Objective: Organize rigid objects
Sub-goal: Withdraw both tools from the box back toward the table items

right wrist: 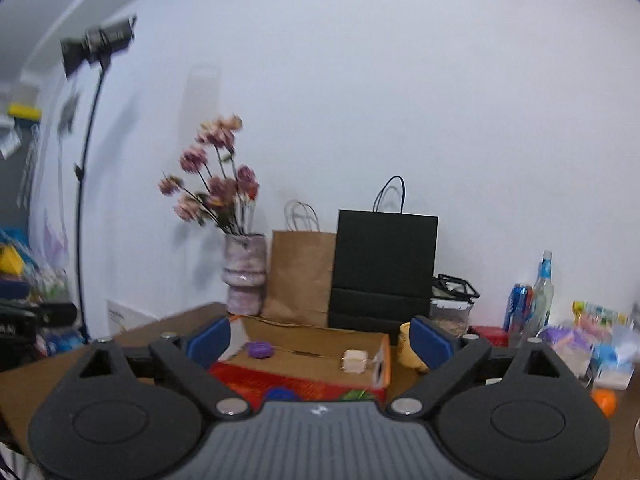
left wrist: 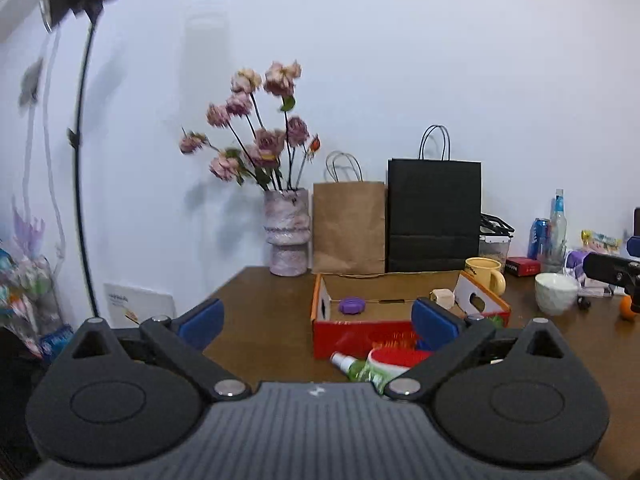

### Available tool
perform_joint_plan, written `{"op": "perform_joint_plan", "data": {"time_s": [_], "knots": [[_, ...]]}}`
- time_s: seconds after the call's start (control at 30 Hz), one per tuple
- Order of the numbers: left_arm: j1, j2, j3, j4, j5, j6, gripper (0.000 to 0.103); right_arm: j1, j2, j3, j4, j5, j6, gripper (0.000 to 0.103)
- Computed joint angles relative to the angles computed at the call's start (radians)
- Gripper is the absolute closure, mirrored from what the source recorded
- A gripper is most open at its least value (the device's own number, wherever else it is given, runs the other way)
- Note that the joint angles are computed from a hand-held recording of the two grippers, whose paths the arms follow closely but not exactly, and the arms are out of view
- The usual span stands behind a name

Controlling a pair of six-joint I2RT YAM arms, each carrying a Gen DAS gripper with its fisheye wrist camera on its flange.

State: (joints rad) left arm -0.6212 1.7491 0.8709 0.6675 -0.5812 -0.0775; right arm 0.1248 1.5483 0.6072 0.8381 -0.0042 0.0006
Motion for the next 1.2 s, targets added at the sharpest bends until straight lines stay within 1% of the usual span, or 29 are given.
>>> {"op": "perform_joint_plan", "data": {"time_s": [0.03,0.1,0.13,0.23,0.27,0.33,0.37,0.4,0.43,0.47,0.53,0.63,0.73,0.83,0.97,1.07,1.2], "knots": [[-0.032,-0.016,-0.057,0.06,-0.039,0.019,0.0,0.01,-0.021,-0.058,0.038,0.011,0.013,0.007],[-0.081,-0.039,-0.143,0.135,-0.097,0.027,0.0,0.031,-0.063,-0.167,0.105,0.043,0.045,0.006],[-0.1,-0.049,-0.18,0.162,-0.114,0.027,0.0,0.043,-0.083,-0.218,0.135,0.051,0.055,0.003],[-0.159,-0.073,-0.266,0.179,-0.181,-0.034,0.0,0.073,-0.131,-0.349,0.216,0.063,0.09,0.002],[-0.176,-0.078,-0.296,0.195,-0.19,-0.034,0.0,0.087,-0.141,-0.385,0.237,0.069,0.089,0.002],[-0.216,-0.066,-0.349,0.268,-0.245,0.011,0.0,0.133,-0.166,-0.472,0.281,0.106,0.076,0.002],[-0.241,-0.055,-0.365,0.291,-0.29,0.016,0.0,0.159,-0.181,-0.5,0.277,0.134,0.079,0.002],[-0.259,-0.052,-0.38,0.3,-0.311,0.005,0.0,0.182,-0.195,-0.526,0.271,0.156,0.089,0.002],[-0.268,-0.053,-0.395,0.302,-0.308,-0.007,0.0,0.199,-0.199,-0.546,0.276,0.169,0.106,0.002],[-0.271,-0.057,-0.396,0.28,-0.293,-0.022,0.0,0.209,-0.196,-0.563,0.286,0.17,0.127,0.002],[-0.273,-0.055,-0.382,0.238,-0.282,-0.047,0.0,0.225,-0.193,-0.573,0.285,0.174,0.146,0.002],[-0.27,-0.044,-0.37,0.215,-0.277,-0.079,0.0,0.245,-0.176,-0.557,0.285,0.203,0.124,0.002],[-0.256,-0.027,-0.359,0.206,-0.269,-0.08,0.0,0.253,-0.137,-0.546,0.313,0.222,0.118,0.0],[-0.238,0.002,-0.337,0.183,-0.258,-0.088,0.0,0.223,-0.1,-0.52,0.306,0.188,0.131,0.0],[-0.201,0.047,-0.295,0.142,-0.197,-0.115,0.0,0.175,-0.024,-0.46,0.278,0.14,0.136,0.0],[-0.177,0.088,-0.244,0.097,-0.163,-0.143,0.0,0.141,0.064,-0.416,0.305,0.104,0.125,0.0],[-0.139,0.141,-0.165,0.041,-0.114,-0.176,0.0,0.103,0.167,-0.334,0.309,0.09,0.152,0.0]]}}
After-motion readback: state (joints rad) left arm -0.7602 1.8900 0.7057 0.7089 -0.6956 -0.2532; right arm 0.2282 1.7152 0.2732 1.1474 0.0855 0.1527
